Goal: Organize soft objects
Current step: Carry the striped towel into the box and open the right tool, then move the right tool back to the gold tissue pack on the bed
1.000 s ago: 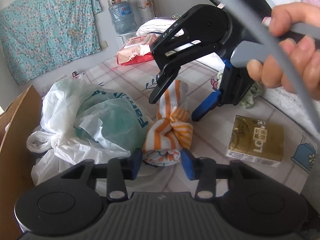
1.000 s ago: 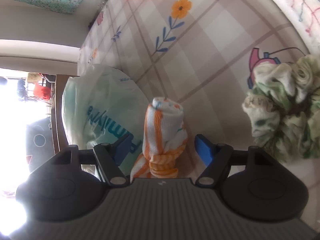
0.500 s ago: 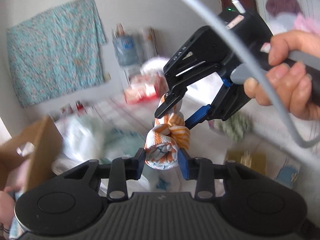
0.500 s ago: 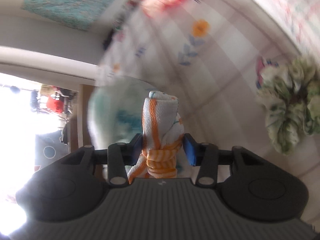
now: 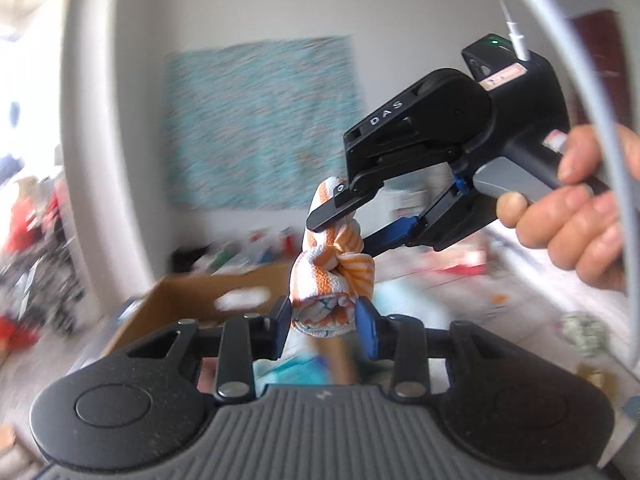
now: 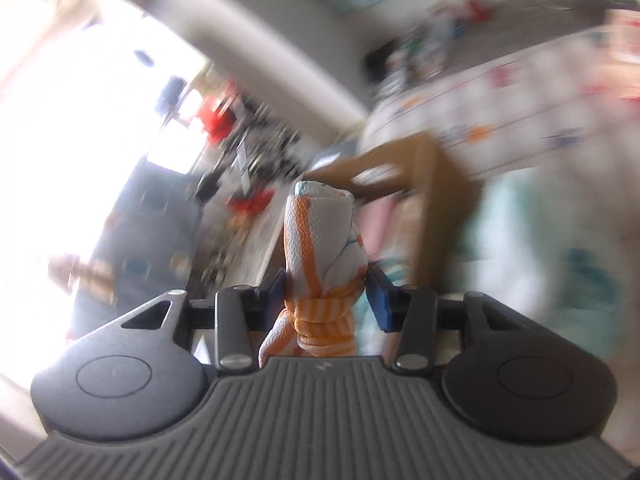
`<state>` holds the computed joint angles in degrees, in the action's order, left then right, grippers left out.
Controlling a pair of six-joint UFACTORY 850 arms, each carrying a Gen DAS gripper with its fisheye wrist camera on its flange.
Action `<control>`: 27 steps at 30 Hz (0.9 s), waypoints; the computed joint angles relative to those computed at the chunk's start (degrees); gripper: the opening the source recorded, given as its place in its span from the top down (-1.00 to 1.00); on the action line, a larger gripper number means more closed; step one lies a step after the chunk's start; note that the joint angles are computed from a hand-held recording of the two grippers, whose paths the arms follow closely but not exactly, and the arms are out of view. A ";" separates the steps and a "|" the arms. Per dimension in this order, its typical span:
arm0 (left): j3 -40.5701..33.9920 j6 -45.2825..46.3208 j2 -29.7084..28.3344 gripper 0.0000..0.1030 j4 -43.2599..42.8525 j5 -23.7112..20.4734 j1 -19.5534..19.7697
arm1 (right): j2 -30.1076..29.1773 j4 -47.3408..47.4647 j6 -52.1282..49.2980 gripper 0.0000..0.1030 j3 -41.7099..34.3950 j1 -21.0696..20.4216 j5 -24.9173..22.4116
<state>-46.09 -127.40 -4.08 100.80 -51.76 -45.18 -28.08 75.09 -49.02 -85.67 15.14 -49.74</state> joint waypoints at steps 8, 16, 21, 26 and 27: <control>8.30 -4.01 6.81 0.28 -12.29 3.28 4.92 | -14.40 -11.73 10.66 0.17 -17.66 12.20 -4.09; 12.13 -2.85 11.73 -0.01 -16.14 6.36 7.79 | -26.22 -23.55 21.60 0.17 -30.41 18.94 -6.29; 13.13 -2.17 12.76 -0.11 -15.62 6.15 7.30 | -30.86 -25.90 23.47 0.17 -35.49 20.71 -11.58; 13.14 -2.12 12.02 -0.21 -15.40 5.77 6.94 | -33.83 -28.64 28.17 0.05 -40.19 21.53 -13.25; 13.15 -2.32 11.99 -0.24 -15.33 5.69 6.79 | -33.61 -28.70 29.10 0.01 -39.75 21.33 -13.88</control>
<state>-32.94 -129.72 7.91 85.47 -46.07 -38.38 -61.69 46.38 -19.93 -125.42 36.46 -63.62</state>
